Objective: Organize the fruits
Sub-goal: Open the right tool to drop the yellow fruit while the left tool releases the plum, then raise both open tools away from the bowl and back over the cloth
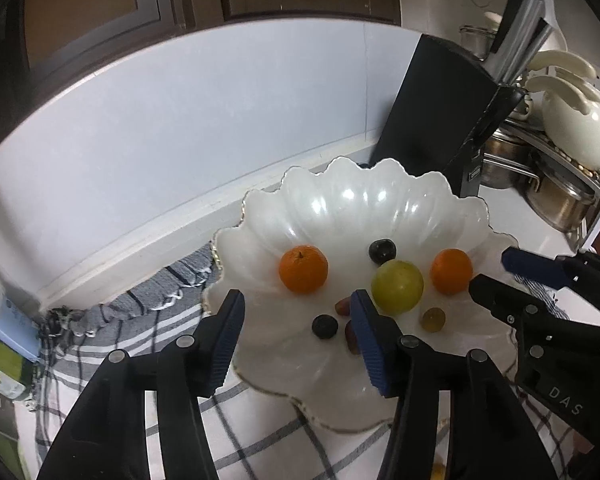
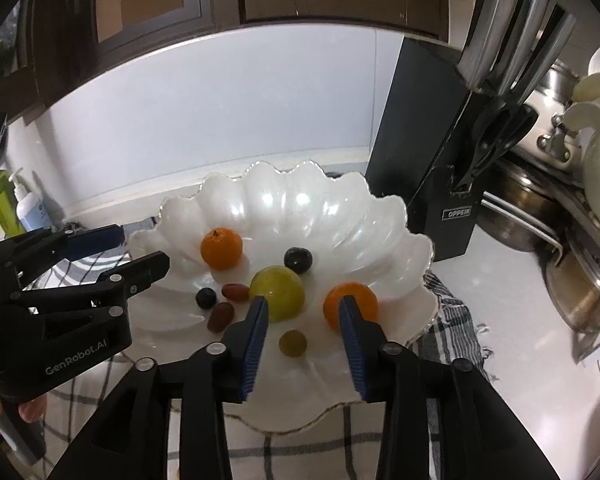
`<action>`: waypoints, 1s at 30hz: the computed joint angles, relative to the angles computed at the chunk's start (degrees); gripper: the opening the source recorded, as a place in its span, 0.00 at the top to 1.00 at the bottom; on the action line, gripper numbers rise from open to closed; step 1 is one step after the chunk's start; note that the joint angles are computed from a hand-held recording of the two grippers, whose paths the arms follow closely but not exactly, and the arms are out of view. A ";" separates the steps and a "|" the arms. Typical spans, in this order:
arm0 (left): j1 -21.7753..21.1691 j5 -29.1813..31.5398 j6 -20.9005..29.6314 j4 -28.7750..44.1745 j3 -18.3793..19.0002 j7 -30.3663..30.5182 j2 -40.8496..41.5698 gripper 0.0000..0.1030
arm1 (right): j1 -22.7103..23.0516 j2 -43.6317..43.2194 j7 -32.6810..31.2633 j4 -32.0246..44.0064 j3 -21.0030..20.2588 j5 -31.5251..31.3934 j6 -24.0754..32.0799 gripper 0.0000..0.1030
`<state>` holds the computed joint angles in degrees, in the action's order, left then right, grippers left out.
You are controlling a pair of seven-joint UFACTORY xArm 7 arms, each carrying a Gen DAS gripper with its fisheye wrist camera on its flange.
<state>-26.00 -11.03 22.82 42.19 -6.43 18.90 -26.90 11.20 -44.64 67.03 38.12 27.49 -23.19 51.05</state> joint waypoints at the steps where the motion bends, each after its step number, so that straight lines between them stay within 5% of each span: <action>1: -0.17 -0.09 0.07 -0.50 0.30 0.38 -1.02 0.46 | -0.03 -0.23 0.19 0.39 0.51 -0.16 0.70 0.59; 13: -2.46 -1.97 0.76 -5.14 3.95 4.87 -12.23 0.36 | 0.14 -4.17 3.66 5.32 6.44 -1.14 7.97 0.55; 30: -6.73 -5.16 3.44 -9.93 8.52 13.73 -25.21 0.35 | -1.70 -7.87 8.49 12.85 16.16 0.92 20.01 0.55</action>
